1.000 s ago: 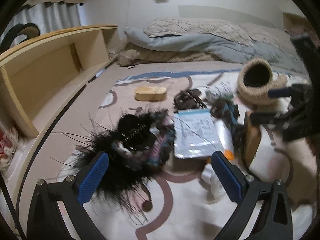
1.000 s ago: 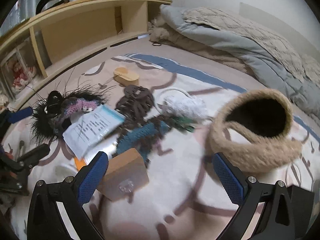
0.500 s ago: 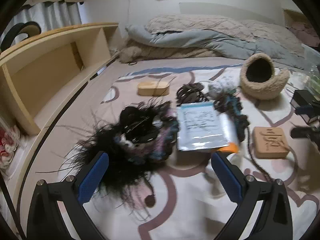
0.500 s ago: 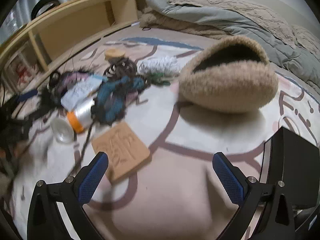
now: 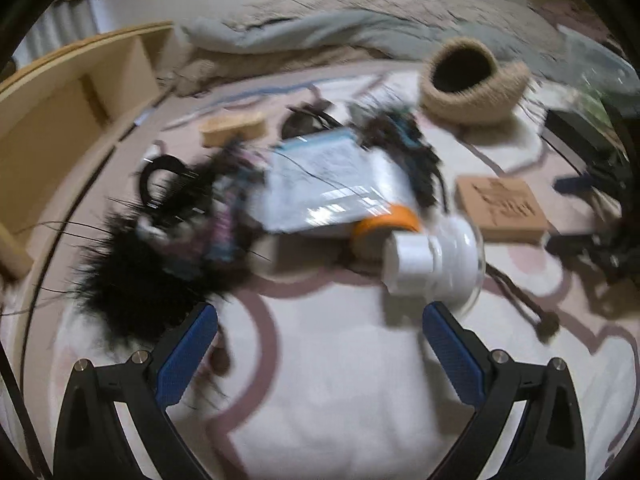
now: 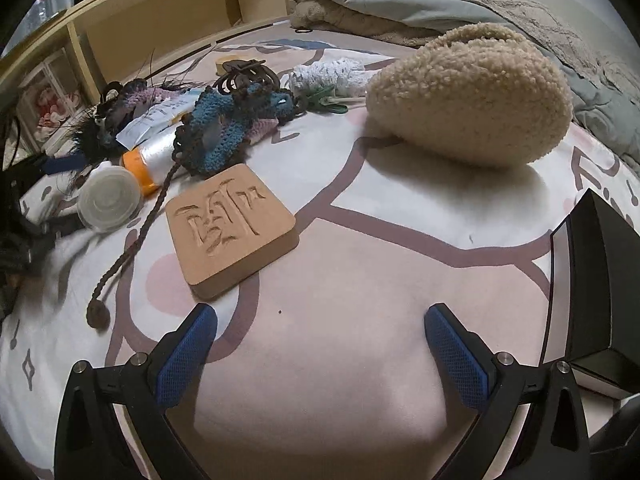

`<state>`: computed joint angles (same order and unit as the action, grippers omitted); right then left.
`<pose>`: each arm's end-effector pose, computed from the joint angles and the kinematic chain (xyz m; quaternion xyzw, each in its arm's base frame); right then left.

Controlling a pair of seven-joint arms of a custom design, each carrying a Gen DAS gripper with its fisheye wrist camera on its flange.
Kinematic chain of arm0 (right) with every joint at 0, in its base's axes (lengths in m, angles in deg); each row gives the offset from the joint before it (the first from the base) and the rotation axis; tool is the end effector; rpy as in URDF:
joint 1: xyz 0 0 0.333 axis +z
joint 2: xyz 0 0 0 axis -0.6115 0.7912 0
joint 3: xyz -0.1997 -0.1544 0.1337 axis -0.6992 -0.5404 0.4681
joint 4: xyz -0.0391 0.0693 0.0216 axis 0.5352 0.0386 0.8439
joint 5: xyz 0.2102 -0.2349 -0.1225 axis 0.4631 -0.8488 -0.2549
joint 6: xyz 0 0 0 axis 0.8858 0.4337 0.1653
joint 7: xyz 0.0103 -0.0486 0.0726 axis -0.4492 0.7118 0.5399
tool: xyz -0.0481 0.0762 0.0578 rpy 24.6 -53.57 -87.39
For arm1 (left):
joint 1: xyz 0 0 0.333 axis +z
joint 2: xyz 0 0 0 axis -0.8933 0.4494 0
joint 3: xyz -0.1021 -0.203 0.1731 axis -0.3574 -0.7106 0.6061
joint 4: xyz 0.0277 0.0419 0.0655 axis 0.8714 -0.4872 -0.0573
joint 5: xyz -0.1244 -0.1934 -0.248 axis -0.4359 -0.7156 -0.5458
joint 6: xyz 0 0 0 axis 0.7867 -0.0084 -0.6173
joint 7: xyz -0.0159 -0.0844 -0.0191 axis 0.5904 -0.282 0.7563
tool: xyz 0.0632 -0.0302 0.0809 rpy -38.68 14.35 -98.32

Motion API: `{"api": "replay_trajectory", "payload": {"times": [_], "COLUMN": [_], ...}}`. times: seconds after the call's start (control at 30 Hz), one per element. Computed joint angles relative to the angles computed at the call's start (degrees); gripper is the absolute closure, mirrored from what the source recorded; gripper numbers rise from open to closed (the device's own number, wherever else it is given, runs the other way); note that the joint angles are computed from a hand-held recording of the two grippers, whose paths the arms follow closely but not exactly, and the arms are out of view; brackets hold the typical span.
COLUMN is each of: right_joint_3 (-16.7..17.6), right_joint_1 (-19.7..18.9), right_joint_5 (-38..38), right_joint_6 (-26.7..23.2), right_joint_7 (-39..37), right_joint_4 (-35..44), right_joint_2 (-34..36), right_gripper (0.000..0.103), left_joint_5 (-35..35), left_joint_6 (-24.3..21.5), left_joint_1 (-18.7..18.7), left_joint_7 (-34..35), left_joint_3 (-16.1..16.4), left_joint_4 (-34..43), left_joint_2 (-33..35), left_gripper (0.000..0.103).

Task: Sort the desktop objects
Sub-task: 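Lower the left tool over the white knobbed suction cup while the right tool approaches the carved wooden tile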

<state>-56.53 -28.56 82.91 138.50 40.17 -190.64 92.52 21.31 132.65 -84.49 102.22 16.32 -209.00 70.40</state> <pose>0.5919 0.2328 0.3232 -0.8957 0.3260 -0.0633 0.2956 0.5021 -0.0385 0.2872 -0.6520 0.6811 -0.2134 0.2558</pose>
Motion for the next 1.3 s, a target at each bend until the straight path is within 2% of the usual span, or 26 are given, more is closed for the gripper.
{"api": "replay_trajectory", "payload": {"times": [0.1,0.17,0.23,0.27,0.3,0.33,0.43,0.63,0.73,0.83,0.93,1.1,1.17,1.23,1.3], "right_joint_3": [-0.44,-0.54,-0.44,-0.34,-0.22,-0.13,0.01,-0.33,-0.73,-1.05,-0.5,-0.26,-0.5,-0.05,0.39], "right_joint_1": [0.52,0.79,0.78,0.68,0.55,0.45,0.27,0.53,0.87,1.33,0.67,0.52,0.83,0.38,-0.07], "right_joint_5": [-0.79,-1.33,-1.71,-1.82,-1.87,-1.94,-2.15,-3.07,-3.86,-4.89,-4.74,-4.88,-5.37,-5.14,-4.66], "right_joint_6": [0.38,1.11,1.51,1.6,1.68,1.71,1.63,1.47,1.21,1.95,2.19,2.47,2.92,2.88,2.82], "right_joint_7": [0.55,0.81,0.98,1.0,0.98,0.98,1.08,1.8,2.52,3.18,2.92,3.04,3.38,3.17,2.77], "right_joint_4": [0.06,-0.27,-0.46,-0.52,-0.58,-0.65,-0.57,-0.36,-0.26,-0.48,-0.7,-0.69,-0.84,-0.84,-0.79], "right_joint_2": [0.11,0.07,0.07,0.07,0.07,0.05,0.13,0.17,0.13,0.17,0.19,0.39,0.37,0.43,0.51], "right_gripper": [0.0,0.0,0.0,0.0,0.0,0.0,0.0,0.0,0.0,0.0,0.0,0.0,0.0,0.0,0.0], "left_joint_5": [0.86,2.01,4.06,6.33,7.83,9.08,11.67,23.38,29.79,31.93,31.98,32.95,32.71,33.08,32.65], "left_joint_6": [-0.03,0.82,1.85,2.23,2.52,2.56,2.34,2.22,1.25,0.77,0.38,-1.87,-1.82,-1.64,-1.85], "left_joint_1": [-0.47,1.48,5.63,9.46,11.62,12.96,13.79,24.05,29.98,29.84,26.8,27.17,26.96,28.89,28.5], "left_joint_7": [0.82,0.68,-0.6,-2.32,-3.62,-4.34,-4.58,-12.58,-18.18,-20.39,-20.25,-20.11,-19.9,-20.36,-20.68], "left_joint_3": [-0.36,-2.47,-6.4,-9.81,-11.86,-12.96,-14.26,-23.93,-29.1,-28.97,-26.48,-27.29,-27.09,-28.81,-28.27], "left_joint_4": [-0.7,-1.49,-2.39,-2.97,-3.47,-3.3,-2.92,-0.82,1.09,2.49,3.22,4.54,4.46,4.33,4.29], "left_joint_2": [-0.38,-1.06,-1.91,-2.54,-3.1,-3.07,-3.41,-2.5,-1.24,-0.15,0.49,1.83,1.85,1.9,1.69], "left_gripper": [0.0,0.0,0.0,0.0,0.0,0.0,0.0,0.001,0.013,0.019,0.029,0.049,0.051,0.053,0.06]}}
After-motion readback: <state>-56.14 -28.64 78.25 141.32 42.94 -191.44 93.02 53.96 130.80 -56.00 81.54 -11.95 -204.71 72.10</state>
